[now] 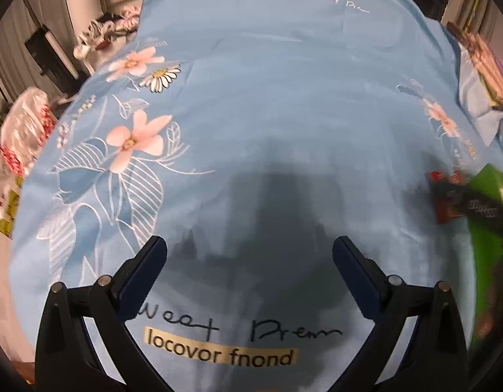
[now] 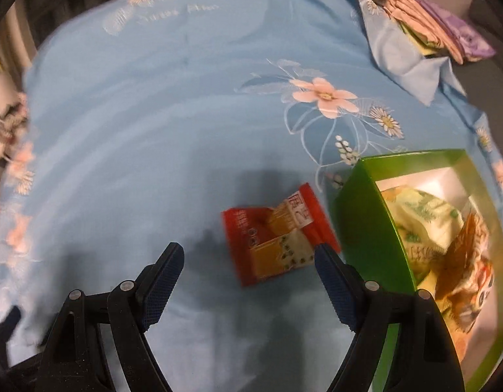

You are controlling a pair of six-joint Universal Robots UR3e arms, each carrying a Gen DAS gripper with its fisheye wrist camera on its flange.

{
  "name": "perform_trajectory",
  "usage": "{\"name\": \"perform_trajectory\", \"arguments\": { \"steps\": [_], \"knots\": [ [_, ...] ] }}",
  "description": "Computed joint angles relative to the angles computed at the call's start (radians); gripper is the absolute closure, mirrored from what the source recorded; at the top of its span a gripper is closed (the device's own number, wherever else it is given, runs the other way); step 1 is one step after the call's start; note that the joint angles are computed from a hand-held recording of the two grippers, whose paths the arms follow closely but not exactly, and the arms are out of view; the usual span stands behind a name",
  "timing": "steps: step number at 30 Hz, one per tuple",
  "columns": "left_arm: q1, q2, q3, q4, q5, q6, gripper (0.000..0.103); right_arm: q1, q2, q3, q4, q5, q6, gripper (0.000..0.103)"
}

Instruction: Organize snacks

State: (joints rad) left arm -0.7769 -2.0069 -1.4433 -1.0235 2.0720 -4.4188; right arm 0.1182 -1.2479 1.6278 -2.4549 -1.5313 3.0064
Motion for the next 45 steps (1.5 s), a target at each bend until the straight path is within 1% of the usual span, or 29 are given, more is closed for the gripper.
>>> {"name": "perform_trajectory", "arguments": {
  "steps": [2, 5, 6, 10, 12, 13, 14, 15, 16, 18, 20, 21, 22, 24, 25, 28, 30, 31, 34, 36, 37, 38, 39, 40, 41, 42, 45],
  "knots": [
    [-0.001, 0.011, -0.014, 0.032, -0.007, 0.003, 0.001, 0.009, 0.048, -0.035, 0.004, -0.041, 0.014, 0.02],
    [-0.008, 0.011, -0.005, 0.034, -0.004, 0.008, 0.001, 0.046, 0.124, -0.087, -0.002, -0.105, -0.008, 0.02],
    [-0.012, 0.014, -0.011, 0.037, -0.002, 0.005, 0.001, 0.055, 0.132, -0.077, -0.049, -0.117, -0.019, 0.02],
    [0.001, 0.029, -0.041, 0.072, -0.007, 0.018, 0.001, 0.041, 0.127, -0.071, -0.048, -0.083, -0.034, 0.02],
    [0.004, 0.039, -0.058, 0.086, -0.008, 0.017, 0.001, 0.039, 0.119, -0.054, -0.059, -0.073, -0.044, 0.022],
    [0.006, 0.043, -0.065, 0.092, -0.009, 0.018, 0.001, 0.035, 0.115, -0.049, -0.062, -0.064, -0.054, 0.031],
    [0.005, 0.047, -0.07, 0.097, -0.008, 0.016, 0.001, 0.036, 0.107, -0.038, -0.077, -0.077, -0.058, 0.055],
    [0.006, 0.049, -0.074, 0.103, -0.008, 0.019, 0.001, 0.029, 0.087, -0.014, -0.102, -0.068, -0.068, 0.059],
    [0.005, 0.052, -0.078, 0.108, -0.008, 0.021, 0.001, 0.017, 0.09, -0.02, -0.093, -0.047, -0.079, 0.062],
    [0.003, 0.054, -0.08, 0.111, -0.005, 0.02, 0.001, 0.007, 0.077, -0.003, -0.1, -0.029, -0.103, 0.064],
    [0.004, 0.06, -0.088, 0.114, -0.004, 0.016, 0.001, 0.0, 0.057, 0.018, -0.109, -0.015, -0.1, 0.069],
    [0.004, 0.063, -0.092, 0.117, -0.004, 0.015, 0.001, -0.002, 0.036, 0.035, -0.112, -0.006, -0.101, 0.077],
    [0.006, 0.069, -0.099, 0.121, -0.004, 0.013, 0.001, -0.003, 0.019, 0.046, -0.112, 0.005, -0.108, 0.078],
    [0.008, 0.079, -0.113, 0.129, -0.003, 0.007, 0.001, -0.031, -0.027, 0.073, -0.078, 0.103, -0.134, 0.079],
    [0.01, 0.086, -0.122, 0.133, -0.003, 0.004, 0.001, -0.048, -0.057, 0.09, -0.046, 0.166, -0.155, 0.079],
    [0.016, 0.108, -0.152, 0.148, -0.006, -0.008, 0.001, -0.074, -0.141, 0.144, 0.023, 0.285, -0.197, 0.08],
    [0.021, 0.132, -0.182, 0.166, -0.003, -0.019, 0.001, -0.097, -0.199, 0.17, 0.104, 0.392, -0.248, 0.08],
    [0.022, 0.143, -0.195, 0.171, 0.0, -0.029, 0.001, -0.108, -0.23, 0.173, 0.175, 0.454, -0.287, 0.08],
    [0.028, 0.174, -0.232, 0.187, 0.004, -0.051, 0.001, -0.106, -0.269, 0.162, 0.317, 0.542, -0.364, 0.08],
    [0.032, 0.19, -0.253, 0.2, 0.002, -0.057, 0.001, -0.102, -0.258, 0.127, 0.408, 0.575, -0.399, 0.078],
    [0.032, 0.195, -0.259, 0.203, 0.002, -0.062, 0.001, -0.105, -0.251, 0.112, 0.449, 0.594, -0.409, 0.076],
    [0.033, 0.2, -0.265, 0.206, 0.0, -0.066, 0.001, -0.113, -0.25, 0.101, 0.483, 0.611, -0.421, 0.068],
    [0.034, 0.202, -0.268, 0.211, -0.002, -0.066, 0.001, -0.127, -0.256, 0.099, 0.505, 0.626, -0.429, 0.056],
    [0.034, 0.201, -0.268, 0.214, -0.004, -0.066, 0.001, -0.138, -0.261, 0.098, 0.509, 0.629, -0.429, 0.049],
    [0.036, 0.197, -0.266, 0.221, -0.009, -0.06, 0.001, -0.156, -0.274, 0.107, 0.508, 0.637, -0.428, 0.038],
    [0.036, 0.19, -0.262, 0.229, -0.016, -0.052, 0.001, -0.179, -0.282, 0.109, 0.514, 0.656, -0.437, 0.033],
    [0.045, 0.174, -0.267, 0.294, -0.061, -0.006, 0.001, -0.237, -0.289, 0.127, 0.474, 0.714, -0.432, 0.031]
  ]
}}
